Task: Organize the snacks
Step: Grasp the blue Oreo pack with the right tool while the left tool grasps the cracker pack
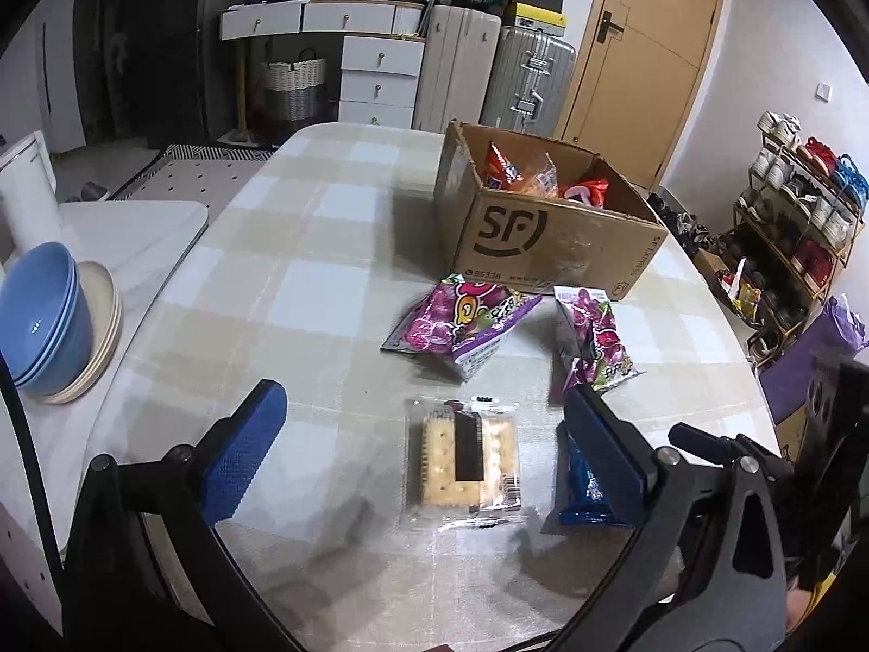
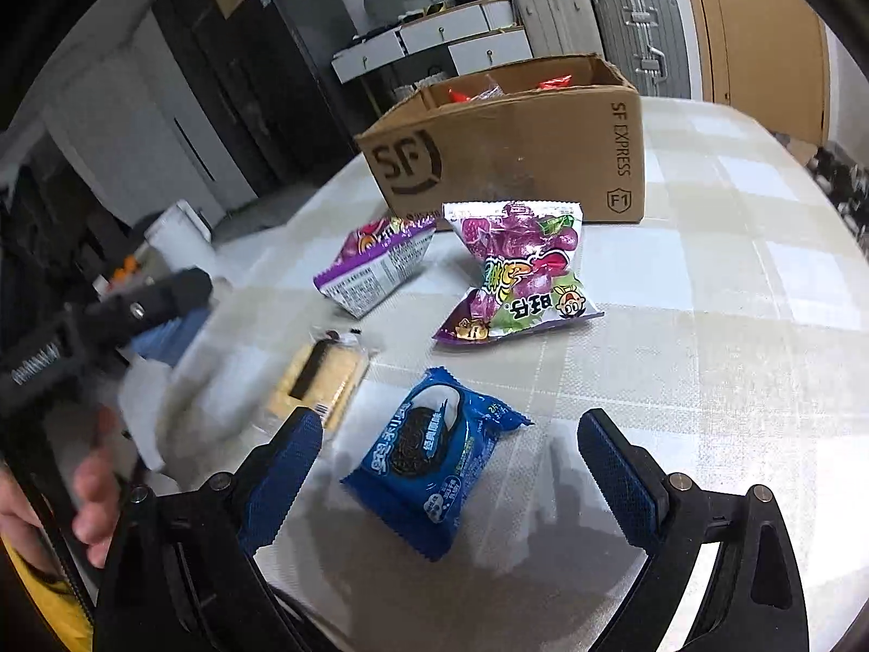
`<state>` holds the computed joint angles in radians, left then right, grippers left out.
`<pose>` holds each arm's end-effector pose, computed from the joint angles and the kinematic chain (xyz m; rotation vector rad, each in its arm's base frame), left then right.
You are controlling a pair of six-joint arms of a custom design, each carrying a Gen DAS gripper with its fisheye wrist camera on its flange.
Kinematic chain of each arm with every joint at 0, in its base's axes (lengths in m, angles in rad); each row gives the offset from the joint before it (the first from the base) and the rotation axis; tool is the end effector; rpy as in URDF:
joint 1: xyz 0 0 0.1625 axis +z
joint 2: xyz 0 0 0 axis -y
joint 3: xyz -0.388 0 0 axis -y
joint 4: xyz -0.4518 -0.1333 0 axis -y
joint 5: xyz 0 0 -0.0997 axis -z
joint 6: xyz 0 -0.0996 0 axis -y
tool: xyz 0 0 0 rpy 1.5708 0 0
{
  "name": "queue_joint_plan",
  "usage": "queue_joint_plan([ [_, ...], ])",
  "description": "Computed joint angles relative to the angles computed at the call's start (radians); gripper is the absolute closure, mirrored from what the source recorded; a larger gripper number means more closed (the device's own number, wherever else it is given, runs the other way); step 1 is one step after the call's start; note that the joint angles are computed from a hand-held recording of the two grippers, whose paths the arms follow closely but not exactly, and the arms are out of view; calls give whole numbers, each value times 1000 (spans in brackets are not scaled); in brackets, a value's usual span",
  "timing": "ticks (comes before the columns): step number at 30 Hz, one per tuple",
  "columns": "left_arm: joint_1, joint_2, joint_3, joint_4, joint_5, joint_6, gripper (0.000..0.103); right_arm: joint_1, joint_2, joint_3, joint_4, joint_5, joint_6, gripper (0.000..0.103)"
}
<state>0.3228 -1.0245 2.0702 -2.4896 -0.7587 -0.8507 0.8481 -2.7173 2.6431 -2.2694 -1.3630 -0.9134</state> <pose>-0.4263 -0.3594 0.0225 0.5604 2.4377 -0.8530 -0.0410 -0.2790 0.3556 0.3525 -2.5424 0.9085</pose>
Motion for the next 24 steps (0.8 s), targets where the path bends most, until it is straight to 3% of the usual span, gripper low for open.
queue_joint_plan([
  [7, 7, 4, -5, 22, 3, 11, 1, 100, 137, 6, -134, -158, 75, 7],
  [9, 11, -4, 1, 21, 4, 4, 1, 102, 144, 10, -155, -166, 88, 9],
  [12, 16, -18, 10, 16, 0, -10, 1, 112, 160, 15, -191, -179, 100, 16],
  [16, 20, -21, 17, -14, -14, 15, 1, 134, 168, 36, -250, -210, 76, 33],
  [22, 21, -18, 15, 0, -15, 12, 1, 231, 207, 69, -354, -331, 5, 56],
  [24, 24, -22, 18, 5, -17, 3, 1, 245, 204, 73, -353, -346, 1, 57],
])
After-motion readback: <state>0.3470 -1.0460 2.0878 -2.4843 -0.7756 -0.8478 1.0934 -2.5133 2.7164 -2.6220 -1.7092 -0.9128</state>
